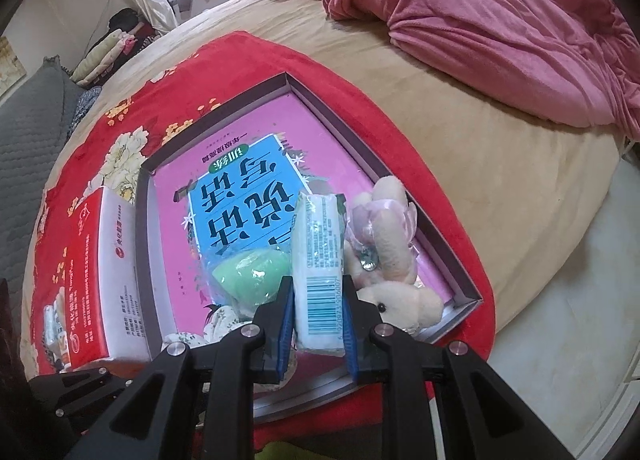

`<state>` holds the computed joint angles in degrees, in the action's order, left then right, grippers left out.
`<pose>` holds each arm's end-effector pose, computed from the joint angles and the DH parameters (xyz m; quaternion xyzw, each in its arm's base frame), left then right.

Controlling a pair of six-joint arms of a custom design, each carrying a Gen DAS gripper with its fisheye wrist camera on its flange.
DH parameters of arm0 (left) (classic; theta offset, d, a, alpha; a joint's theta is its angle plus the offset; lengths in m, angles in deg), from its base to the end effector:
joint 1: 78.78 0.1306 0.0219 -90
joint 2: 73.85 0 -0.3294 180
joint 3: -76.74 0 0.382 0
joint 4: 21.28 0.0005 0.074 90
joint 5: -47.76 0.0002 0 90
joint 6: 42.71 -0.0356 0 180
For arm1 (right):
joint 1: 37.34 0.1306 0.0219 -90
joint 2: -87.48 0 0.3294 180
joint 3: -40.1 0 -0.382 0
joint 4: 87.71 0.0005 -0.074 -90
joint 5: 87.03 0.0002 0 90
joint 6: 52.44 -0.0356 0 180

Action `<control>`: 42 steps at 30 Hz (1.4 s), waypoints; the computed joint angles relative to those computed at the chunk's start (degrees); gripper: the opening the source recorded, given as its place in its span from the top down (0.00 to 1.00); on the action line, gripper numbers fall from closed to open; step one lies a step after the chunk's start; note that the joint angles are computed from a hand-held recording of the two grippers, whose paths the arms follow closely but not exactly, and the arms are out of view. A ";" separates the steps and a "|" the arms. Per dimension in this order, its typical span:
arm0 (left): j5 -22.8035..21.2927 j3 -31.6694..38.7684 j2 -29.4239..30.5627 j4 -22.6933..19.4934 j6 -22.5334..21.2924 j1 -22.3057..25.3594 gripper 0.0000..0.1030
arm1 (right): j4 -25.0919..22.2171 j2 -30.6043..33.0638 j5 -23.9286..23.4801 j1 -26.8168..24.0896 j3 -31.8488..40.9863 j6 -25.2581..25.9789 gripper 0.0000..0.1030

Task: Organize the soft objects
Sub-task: 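Open the right gripper to drop the tissue pack in the tray while the left releases the cloth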

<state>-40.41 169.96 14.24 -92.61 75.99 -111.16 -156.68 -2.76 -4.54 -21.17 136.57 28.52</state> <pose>0.3668 -0.2346 0.3936 0.0347 0.9778 -0.1182 0.1696 0.4316 0.1295 0.4078 -0.0759 0.9659 0.1142 0.2196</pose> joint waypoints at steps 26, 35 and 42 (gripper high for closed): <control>0.66 -0.41 -0.16 0.13 1.17 0.31 0.84 | 0.63 -3.90 0.34 -2.03 -0.01 0.00 0.55; 1.67 -0.06 -0.08 0.86 2.41 0.83 0.78 | 0.33 -4.91 -0.53 -2.87 0.06 -0.26 0.55; 1.92 0.04 -0.16 0.73 1.78 0.29 0.61 | 0.49 -5.40 -1.28 -3.47 -0.07 -0.69 0.55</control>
<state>-38.49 170.00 14.09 -91.88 77.77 -110.87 -156.19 -8.16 -5.82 -24.64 136.50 27.82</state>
